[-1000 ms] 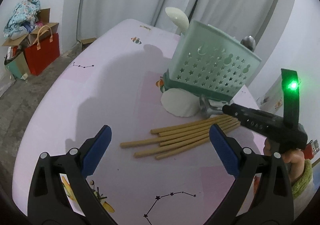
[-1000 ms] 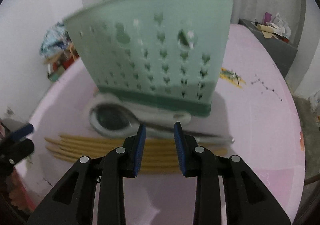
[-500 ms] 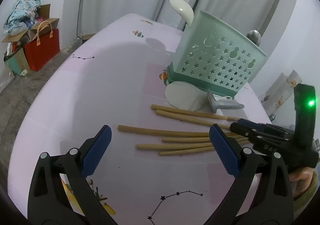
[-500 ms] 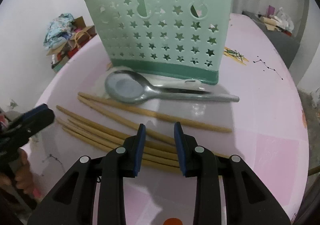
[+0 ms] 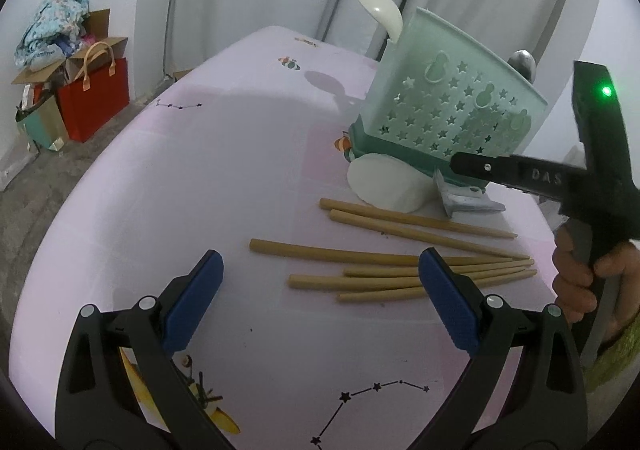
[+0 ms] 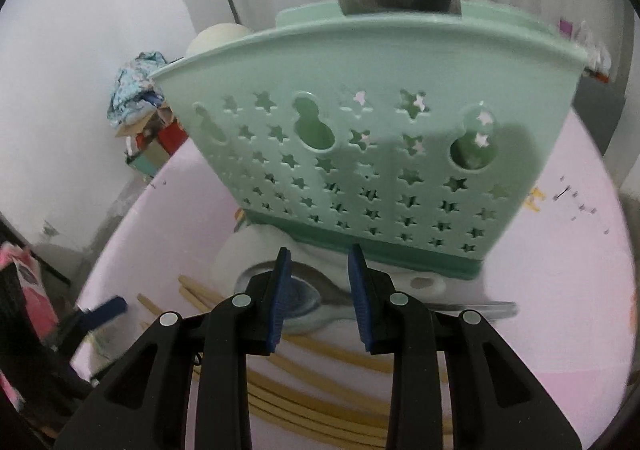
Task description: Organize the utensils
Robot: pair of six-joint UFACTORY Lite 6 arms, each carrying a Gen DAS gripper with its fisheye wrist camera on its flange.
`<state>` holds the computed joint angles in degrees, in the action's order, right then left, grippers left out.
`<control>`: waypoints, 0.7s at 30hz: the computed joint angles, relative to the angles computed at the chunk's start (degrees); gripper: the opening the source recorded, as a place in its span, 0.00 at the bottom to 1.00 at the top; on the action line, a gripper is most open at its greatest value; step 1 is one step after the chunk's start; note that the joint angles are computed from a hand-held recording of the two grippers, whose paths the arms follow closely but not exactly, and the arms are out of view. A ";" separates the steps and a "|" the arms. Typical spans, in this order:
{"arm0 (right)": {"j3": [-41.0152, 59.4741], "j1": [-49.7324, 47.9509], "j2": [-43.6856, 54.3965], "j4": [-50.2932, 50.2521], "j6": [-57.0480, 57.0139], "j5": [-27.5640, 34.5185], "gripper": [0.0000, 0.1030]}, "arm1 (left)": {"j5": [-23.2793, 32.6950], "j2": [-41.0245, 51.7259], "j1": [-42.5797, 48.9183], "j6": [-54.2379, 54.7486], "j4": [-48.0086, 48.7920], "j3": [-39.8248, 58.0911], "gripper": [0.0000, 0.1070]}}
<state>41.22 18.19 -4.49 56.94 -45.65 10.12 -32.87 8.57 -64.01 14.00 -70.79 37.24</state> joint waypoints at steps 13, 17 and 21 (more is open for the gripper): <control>5.34 -3.90 8.92 5.26 -1.69 4.76 0.28 | -0.55 0.09 0.16 -3.08 2.71 -0.61 0.88; 6.25 -2.79 9.46 -3.22 7.32 4.43 0.28 | -0.61 0.09 0.13 -2.91 2.45 -0.56 0.88; 7.26 -1.07 9.75 -9.82 15.58 4.54 0.28 | -0.60 -0.21 0.24 -3.16 2.72 -0.80 0.88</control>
<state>48.48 17.12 5.26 47.12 -30.07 14.66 -33.47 8.37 -63.76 10.85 -68.07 36.44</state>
